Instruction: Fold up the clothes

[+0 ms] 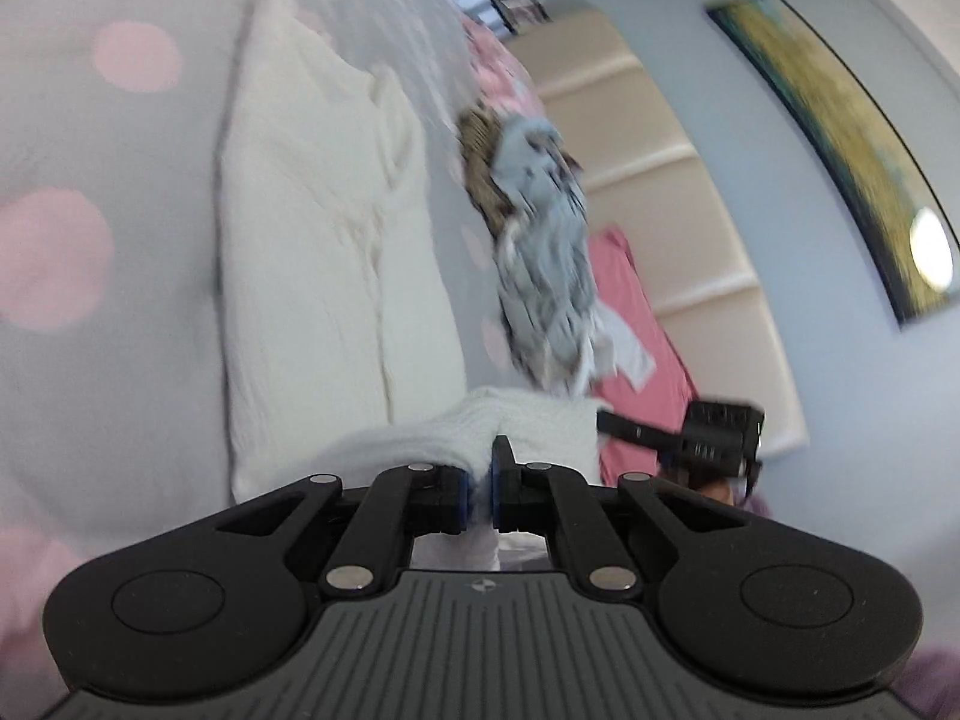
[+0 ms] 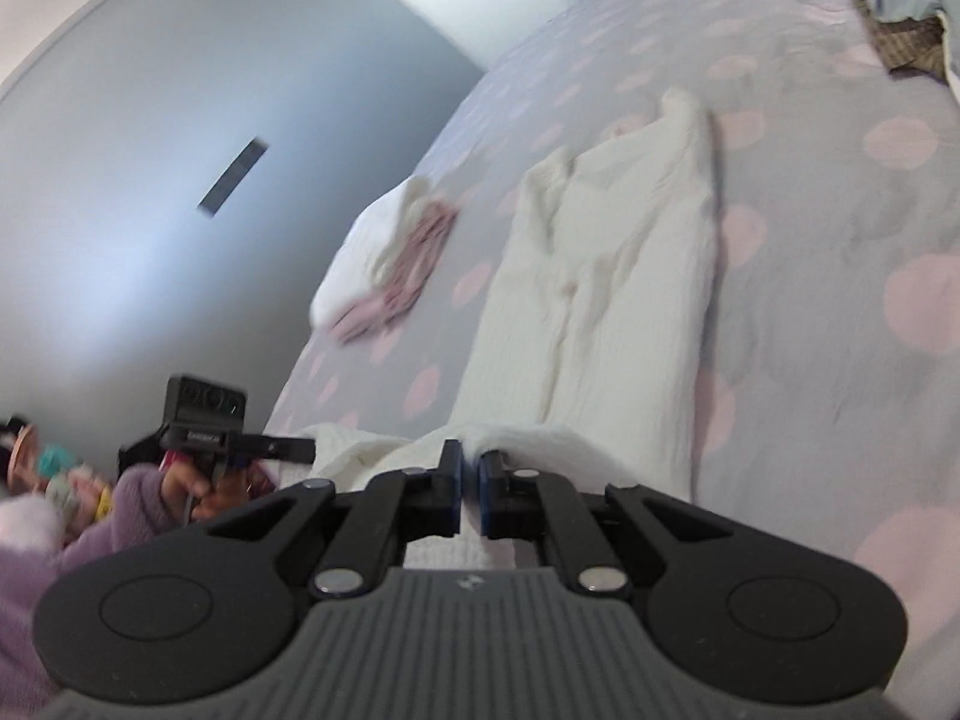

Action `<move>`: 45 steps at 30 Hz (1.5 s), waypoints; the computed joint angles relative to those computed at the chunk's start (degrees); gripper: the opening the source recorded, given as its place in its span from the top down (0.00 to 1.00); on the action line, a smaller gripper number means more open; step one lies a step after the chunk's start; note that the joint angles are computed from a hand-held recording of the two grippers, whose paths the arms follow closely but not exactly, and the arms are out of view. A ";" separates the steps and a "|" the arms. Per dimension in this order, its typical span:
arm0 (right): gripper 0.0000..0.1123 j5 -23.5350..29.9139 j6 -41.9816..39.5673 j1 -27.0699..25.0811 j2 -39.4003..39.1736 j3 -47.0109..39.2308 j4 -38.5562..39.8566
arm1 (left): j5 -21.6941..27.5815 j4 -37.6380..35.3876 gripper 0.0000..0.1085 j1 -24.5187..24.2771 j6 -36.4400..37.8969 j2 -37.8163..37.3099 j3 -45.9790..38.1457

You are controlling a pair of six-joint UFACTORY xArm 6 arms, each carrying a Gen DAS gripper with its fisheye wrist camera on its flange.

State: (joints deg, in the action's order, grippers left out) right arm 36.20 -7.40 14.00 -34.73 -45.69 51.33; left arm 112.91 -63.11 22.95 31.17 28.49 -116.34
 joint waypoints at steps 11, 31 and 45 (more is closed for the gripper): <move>0.92 -2.15 13.60 -1.10 17.09 -8.46 -16.10 | -15.69 11.54 0.96 -9.09 -0.75 4.42 -2.72; 0.37 -3.09 19.53 1.90 3.54 0.80 -31.21 | -22.90 14.09 0.33 -4.75 19.89 -16.81 20.94; 0.43 -5.39 21.32 4.50 6.63 3.65 -30.20 | -27.89 18.96 0.36 -7.31 21.51 -19.30 29.56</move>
